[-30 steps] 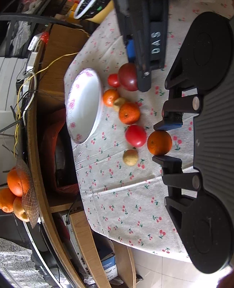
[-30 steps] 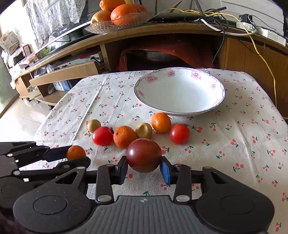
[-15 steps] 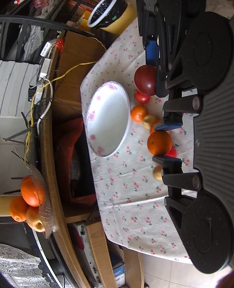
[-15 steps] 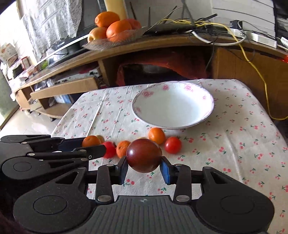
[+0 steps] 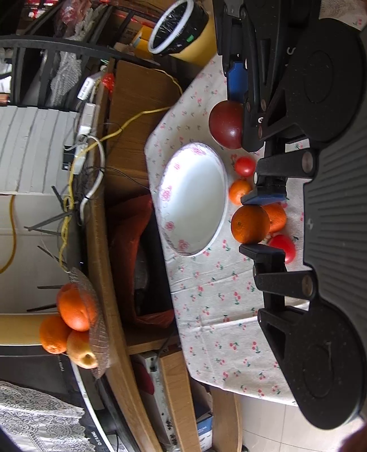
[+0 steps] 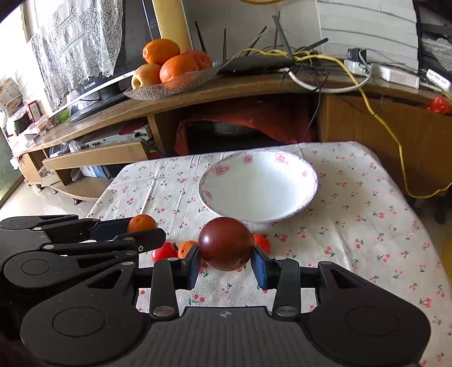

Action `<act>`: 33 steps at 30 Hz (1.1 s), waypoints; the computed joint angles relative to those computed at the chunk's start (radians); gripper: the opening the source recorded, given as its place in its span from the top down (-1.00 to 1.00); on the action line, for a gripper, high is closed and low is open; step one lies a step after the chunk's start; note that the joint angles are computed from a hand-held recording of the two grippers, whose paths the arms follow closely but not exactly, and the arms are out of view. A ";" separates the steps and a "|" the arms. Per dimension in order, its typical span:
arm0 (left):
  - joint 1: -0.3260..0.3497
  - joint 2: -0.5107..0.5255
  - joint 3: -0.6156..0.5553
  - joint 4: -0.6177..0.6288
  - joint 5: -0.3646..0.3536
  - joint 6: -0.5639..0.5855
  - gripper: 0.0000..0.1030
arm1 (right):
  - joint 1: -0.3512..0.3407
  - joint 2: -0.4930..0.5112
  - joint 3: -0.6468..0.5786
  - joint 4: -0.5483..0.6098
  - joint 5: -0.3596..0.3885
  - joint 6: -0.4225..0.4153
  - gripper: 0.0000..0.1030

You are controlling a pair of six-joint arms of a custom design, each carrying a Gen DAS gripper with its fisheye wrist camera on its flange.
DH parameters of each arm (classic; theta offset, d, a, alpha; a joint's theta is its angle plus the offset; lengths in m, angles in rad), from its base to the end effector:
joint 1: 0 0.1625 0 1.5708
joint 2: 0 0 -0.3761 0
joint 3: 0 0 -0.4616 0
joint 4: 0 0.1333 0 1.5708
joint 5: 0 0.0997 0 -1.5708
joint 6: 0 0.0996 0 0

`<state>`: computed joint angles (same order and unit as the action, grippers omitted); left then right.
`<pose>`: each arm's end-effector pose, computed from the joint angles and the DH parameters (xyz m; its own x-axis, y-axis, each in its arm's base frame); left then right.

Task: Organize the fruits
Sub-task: 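Lift and carry the tangerine in the left tool while the right tool carries the tomato over the bowl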

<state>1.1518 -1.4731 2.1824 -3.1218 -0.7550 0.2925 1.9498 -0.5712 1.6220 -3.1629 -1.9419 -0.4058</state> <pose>-0.0171 -0.5444 0.2650 -0.7329 -0.0326 -0.6796 0.5037 0.6454 -0.5742 0.3415 -0.5949 -0.0629 -0.7338 -0.4716 0.4890 -0.6604 0.6640 -0.3507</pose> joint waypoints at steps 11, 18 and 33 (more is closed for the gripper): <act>0.005 0.032 -0.082 -0.011 -0.025 0.033 0.30 | 0.028 0.023 -0.071 -0.015 -0.020 -0.022 0.33; 0.047 0.123 -0.184 0.026 -0.033 0.043 0.32 | 0.004 0.088 -0.171 0.033 -0.016 -0.009 0.33; 0.104 0.277 -0.331 0.078 -0.051 0.091 0.32 | -0.045 0.187 -0.330 0.142 -0.056 0.031 0.33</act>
